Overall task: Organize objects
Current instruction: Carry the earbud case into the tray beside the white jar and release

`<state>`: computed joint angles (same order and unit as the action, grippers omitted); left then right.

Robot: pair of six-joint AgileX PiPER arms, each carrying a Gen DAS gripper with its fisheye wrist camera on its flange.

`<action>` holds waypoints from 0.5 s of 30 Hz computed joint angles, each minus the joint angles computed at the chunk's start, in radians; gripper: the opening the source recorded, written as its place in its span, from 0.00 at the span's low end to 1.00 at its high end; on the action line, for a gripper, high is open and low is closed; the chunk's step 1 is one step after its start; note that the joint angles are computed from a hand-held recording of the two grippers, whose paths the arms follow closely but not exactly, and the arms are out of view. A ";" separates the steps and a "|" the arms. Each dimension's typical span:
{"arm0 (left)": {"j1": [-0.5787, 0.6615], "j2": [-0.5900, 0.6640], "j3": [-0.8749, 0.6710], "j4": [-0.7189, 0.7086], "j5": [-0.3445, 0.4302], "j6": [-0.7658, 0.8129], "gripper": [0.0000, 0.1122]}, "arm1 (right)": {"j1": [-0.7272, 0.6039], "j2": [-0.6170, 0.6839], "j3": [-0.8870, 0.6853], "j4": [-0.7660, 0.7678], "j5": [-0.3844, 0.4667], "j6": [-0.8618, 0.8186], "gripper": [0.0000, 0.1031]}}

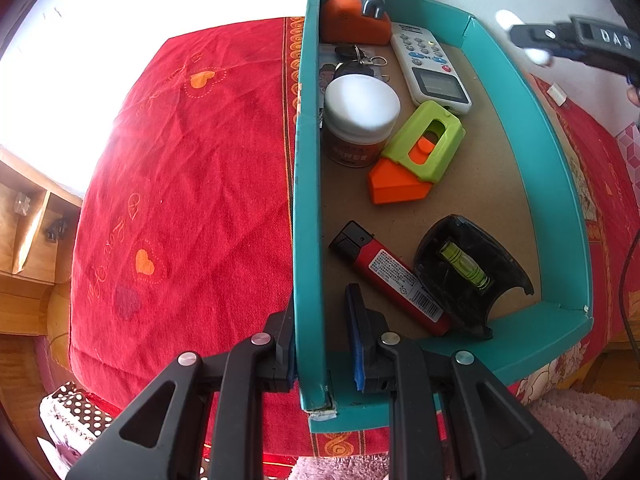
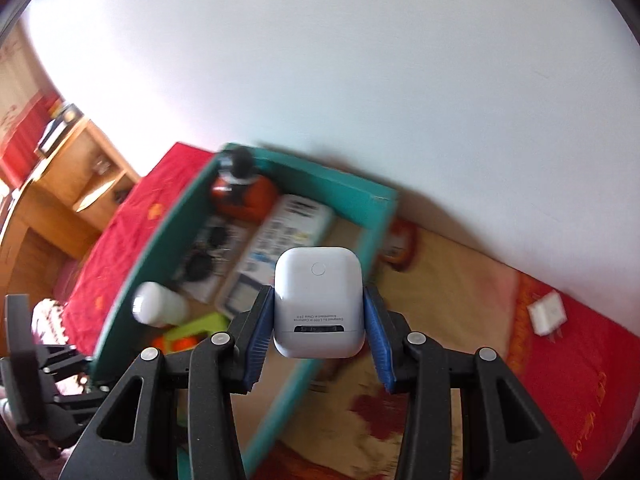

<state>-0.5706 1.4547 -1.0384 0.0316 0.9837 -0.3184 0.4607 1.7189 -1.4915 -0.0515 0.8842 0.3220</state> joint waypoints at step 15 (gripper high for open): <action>0.011 -0.004 0.007 -0.009 -0.008 0.013 0.15 | 0.129 0.358 -0.314 0.075 0.048 -0.089 0.43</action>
<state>-0.5599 1.4506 -1.0313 0.0226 0.9752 -0.3052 0.5894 2.0770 -1.8058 0.0232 0.9319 0.2326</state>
